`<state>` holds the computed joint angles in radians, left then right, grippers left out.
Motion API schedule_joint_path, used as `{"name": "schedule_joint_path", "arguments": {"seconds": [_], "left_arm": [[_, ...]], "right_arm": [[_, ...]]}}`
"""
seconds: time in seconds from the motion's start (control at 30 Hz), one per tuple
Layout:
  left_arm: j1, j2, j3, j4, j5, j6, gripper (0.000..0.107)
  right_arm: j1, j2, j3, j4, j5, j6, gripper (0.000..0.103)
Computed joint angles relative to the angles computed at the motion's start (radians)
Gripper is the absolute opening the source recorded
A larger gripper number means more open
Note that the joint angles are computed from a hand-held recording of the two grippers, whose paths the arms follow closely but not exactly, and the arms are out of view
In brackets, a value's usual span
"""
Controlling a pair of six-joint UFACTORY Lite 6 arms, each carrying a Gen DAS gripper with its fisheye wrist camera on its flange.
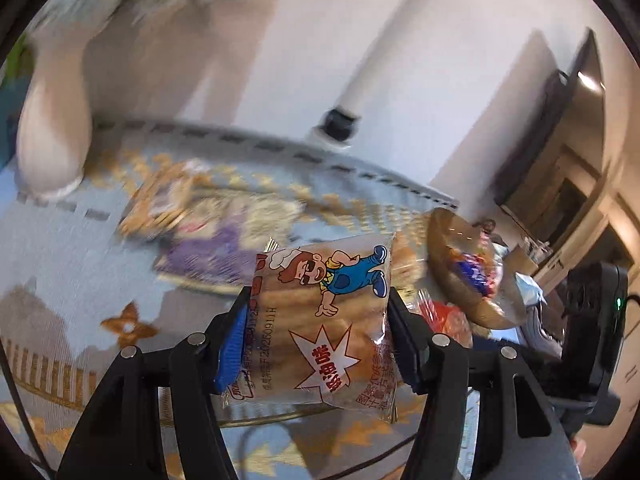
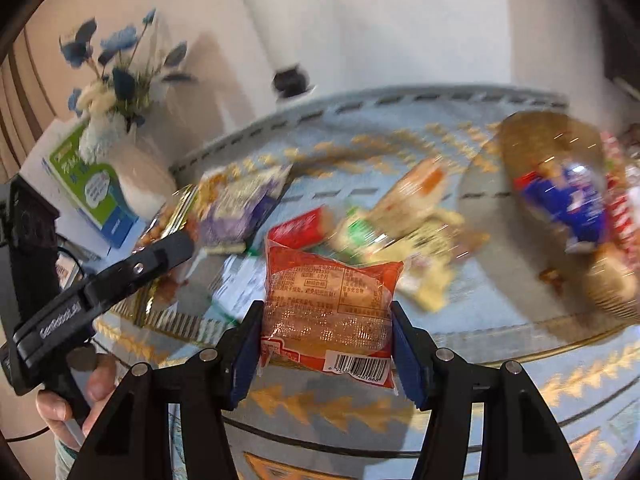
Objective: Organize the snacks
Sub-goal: 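Lift both held bags and carry them over the amber glass bowl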
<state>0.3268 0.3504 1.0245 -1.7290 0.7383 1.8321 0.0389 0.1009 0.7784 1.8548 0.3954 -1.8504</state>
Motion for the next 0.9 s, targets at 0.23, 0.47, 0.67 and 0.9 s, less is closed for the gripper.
{"name": "schedule_joint_path", "arguments": {"seconds": [0.23,0.47,0.67,0.9], "left_arm": [[-0.219,-0.139,0.021,-0.028,-0.132,-0.038,0.06],[-0.487,-0.025,0.215,-0.141,-0.334,0.009,0.06],[-0.624,0.222,0.533,0.051,-0.447,-0.267,0.06],[-0.704,0.446,0.834,0.495,-0.517,-0.722,0.06]], "right_arm": [[-0.243,-0.088,0.043,-0.209,0.084,0.145,0.057],[-0.489,-0.007,0.209,-0.307,0.175,0.212,0.057],[-0.536,0.204,0.493,-0.415,0.121,0.315,0.057],[-0.502,0.409,0.725,-0.545,0.032,0.434,0.057]]}}
